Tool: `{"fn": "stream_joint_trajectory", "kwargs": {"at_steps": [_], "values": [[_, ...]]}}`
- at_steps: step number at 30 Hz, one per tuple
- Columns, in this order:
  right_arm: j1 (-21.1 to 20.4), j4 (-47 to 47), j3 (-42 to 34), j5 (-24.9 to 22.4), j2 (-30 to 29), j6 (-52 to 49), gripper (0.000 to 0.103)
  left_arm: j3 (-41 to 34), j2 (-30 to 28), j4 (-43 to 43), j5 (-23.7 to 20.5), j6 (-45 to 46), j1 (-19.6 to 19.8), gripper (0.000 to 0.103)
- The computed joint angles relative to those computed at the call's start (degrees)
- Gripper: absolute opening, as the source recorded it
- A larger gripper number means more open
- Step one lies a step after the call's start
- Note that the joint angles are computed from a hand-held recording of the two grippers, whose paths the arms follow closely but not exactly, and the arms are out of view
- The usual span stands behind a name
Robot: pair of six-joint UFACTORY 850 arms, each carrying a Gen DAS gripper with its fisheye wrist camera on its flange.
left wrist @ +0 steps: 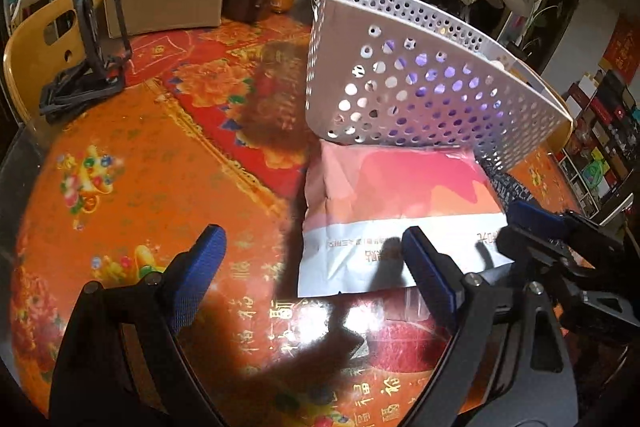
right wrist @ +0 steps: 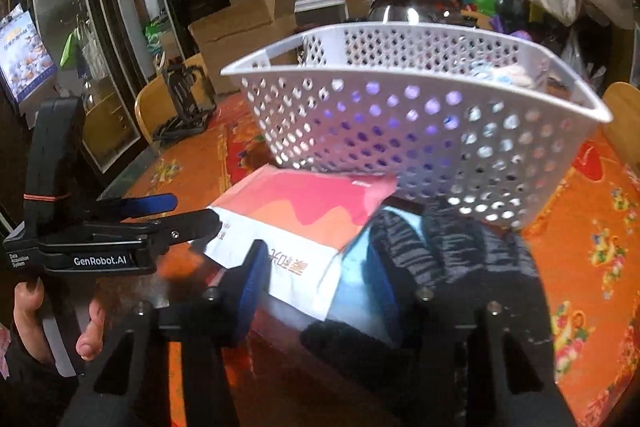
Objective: Organize soft objects
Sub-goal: 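Move both grippers back toward the pink-and-white packet, then grasp the pink-and-white packet with the left gripper and lift it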
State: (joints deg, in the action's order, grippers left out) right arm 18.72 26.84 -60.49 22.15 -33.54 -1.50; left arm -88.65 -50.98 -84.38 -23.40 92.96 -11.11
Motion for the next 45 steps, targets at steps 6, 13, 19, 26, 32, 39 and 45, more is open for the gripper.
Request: {"fn": "stream_joint_trajectory", "kwargs": {"at_steps": [6, 13, 19, 26, 32, 39, 45], "values": [[-1.19, -8.62, -2.11, -2.34, -1.86, 7.60, 0.042, -2.20, -1.67, 4.49, -2.20, -5.06, -0.04, 0.086], [-1.89, -14.10, -2.35, -3.07, -1.96, 12.21, 0.030, -6.80, -4.72, 11.34, -8.60, -13.00, 0.41, 0.053], [-1.83, -13.15, -2.08, -2.97, -1.82, 10.73, 0.023, -6.56, -4.70, 11.87, -8.99, -12.69, 0.17, 0.030], [-1.55, -11.13, -1.79, -2.08, -1.65, 8.23, 0.017, -6.07, -4.58, 10.17, -9.26, -11.50, 0.73, 0.014], [-0.63, -5.68, -0.68, 0.19, -0.67, 1.97, 0.008, -1.34, -1.50, 3.71, -8.40, -4.41, 1.00, 0.010], [0.67, -2.50, 2.46, 4.19, 2.22, -1.60, 0.007, 7.24, 4.56, -9.05, -8.26, 10.33, 1.23, 0.008], [1.69, -1.89, 5.39, 7.14, 5.30, -2.29, 0.006, 12.65, 9.22, -16.46, -10.17, 18.03, 1.89, 0.008]]}}
